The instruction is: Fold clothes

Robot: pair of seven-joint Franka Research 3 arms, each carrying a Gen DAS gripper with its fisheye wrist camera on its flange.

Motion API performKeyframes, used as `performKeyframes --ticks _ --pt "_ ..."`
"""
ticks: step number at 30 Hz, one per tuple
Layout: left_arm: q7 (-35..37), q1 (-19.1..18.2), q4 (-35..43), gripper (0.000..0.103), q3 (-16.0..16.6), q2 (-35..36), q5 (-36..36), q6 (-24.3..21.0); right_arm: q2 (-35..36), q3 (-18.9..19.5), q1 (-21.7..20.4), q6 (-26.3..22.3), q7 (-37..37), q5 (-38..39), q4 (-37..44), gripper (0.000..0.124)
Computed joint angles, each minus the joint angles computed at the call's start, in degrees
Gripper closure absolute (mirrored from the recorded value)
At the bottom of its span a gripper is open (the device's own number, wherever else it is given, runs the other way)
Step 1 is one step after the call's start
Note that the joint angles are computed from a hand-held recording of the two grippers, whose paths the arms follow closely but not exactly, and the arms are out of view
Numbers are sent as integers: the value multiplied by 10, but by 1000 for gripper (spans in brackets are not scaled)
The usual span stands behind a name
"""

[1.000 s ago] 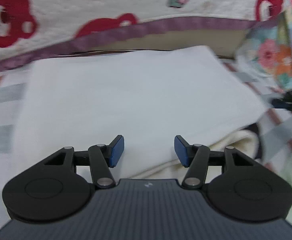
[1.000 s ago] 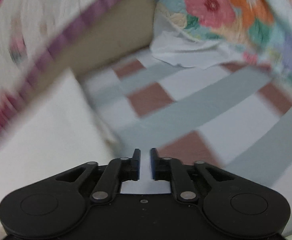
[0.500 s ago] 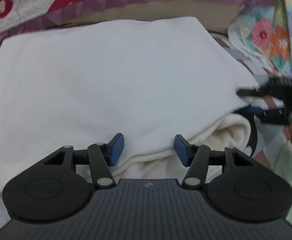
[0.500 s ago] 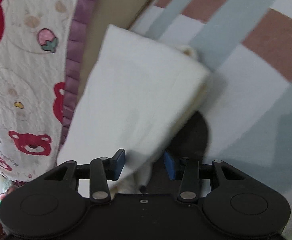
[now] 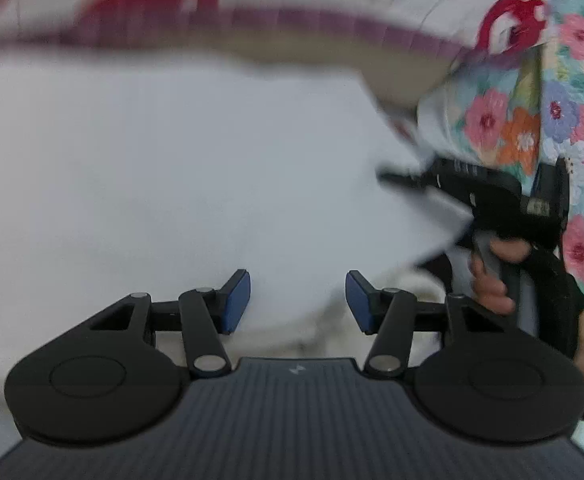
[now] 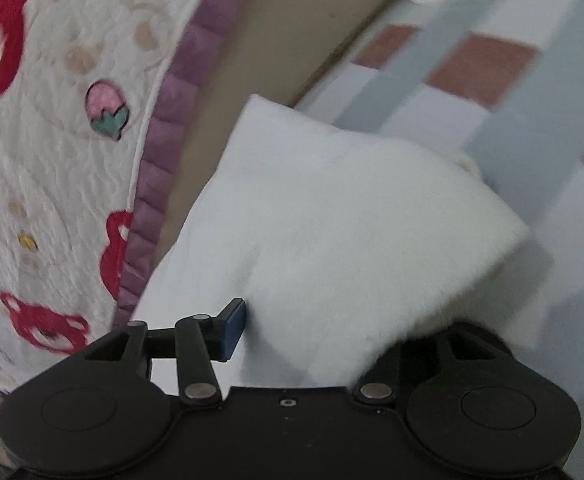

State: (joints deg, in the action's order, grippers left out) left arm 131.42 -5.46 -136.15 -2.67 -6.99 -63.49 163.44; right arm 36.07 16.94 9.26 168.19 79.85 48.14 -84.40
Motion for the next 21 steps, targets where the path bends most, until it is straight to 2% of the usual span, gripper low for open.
performKeyframes --ticks 1,2,4,6,8,11,14,16,19,21 --pt "-15 3 2 53 0 5 14 -10 3 -20 17 -5 -2 -34 8 71" --pt "-15 3 2 53 -2 5 23 -9 5 -21 20 -6 -14 -48 14 83" --pt "-23 5 2 53 -2 4 40 -16 5 6 5 4 -60 -46 20 90" --pt "0 3 1 53 4 2 1 -23 -2 48 -19 20 -131 -26 23 94" --pt "16 6 0 53 9 -1 -26 -38 -12 70 -29 16 -196 -17 31 95" --pt "10 14 -2 52 10 -7 -42 -54 -21 61 -7 -17 -250 -30 60 96" --pt "6 14 -12 52 3 -14 -41 -39 -20 41 26 -66 -294 -61 101 96" --pt "5 14 -15 51 6 -19 -39 -45 -23 36 41 -90 -342 -74 112 97" --pt "-12 25 -26 51 25 -42 -56 -94 -31 37 51 -116 -408 -69 113 97" --pt "-22 36 -56 51 38 -94 -61 -97 -34 33 61 -133 -440 -67 118 97"
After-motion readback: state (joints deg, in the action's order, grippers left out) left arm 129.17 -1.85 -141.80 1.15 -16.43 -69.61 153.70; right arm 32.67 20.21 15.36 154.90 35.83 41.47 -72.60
